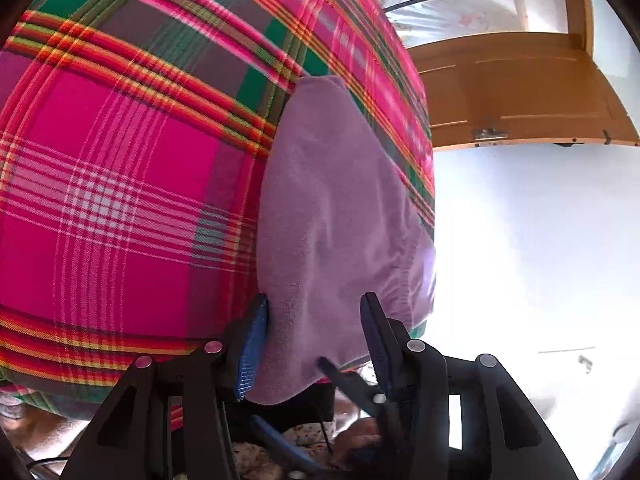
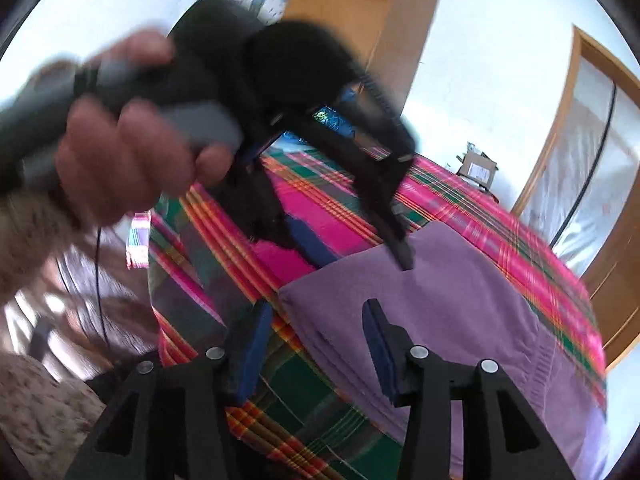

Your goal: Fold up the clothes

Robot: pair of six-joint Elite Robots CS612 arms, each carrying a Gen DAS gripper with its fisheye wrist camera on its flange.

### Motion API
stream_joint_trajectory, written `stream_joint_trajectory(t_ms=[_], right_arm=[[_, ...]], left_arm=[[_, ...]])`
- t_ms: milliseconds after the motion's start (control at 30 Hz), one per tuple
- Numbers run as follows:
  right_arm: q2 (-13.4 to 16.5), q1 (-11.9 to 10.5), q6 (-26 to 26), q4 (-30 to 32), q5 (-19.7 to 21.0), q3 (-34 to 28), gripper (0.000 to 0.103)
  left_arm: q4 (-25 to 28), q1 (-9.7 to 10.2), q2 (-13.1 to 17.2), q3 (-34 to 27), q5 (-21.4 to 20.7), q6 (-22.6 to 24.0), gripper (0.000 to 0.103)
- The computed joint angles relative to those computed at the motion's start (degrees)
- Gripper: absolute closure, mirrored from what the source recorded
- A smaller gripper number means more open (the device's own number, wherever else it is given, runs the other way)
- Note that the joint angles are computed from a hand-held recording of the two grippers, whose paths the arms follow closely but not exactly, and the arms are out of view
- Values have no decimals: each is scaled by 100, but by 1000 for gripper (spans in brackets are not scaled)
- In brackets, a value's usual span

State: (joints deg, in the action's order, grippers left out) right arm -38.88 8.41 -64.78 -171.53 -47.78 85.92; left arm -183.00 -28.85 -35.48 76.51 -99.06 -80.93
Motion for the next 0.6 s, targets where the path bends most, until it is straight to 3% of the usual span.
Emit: stream_joint_trajectory(t_ms=[200, 400, 600], right_arm=[[124, 118, 183, -631, -311, 19, 55], [313, 240, 818, -1519, -683, -52, 55], [359, 344, 921, -1940, -953, 6, 59]], left_arm=[[32, -4, 6, -78, -28, 88, 56], [10, 22, 72, -167, -87, -19, 56], [-113, 16, 21, -10, -58, -134, 56]])
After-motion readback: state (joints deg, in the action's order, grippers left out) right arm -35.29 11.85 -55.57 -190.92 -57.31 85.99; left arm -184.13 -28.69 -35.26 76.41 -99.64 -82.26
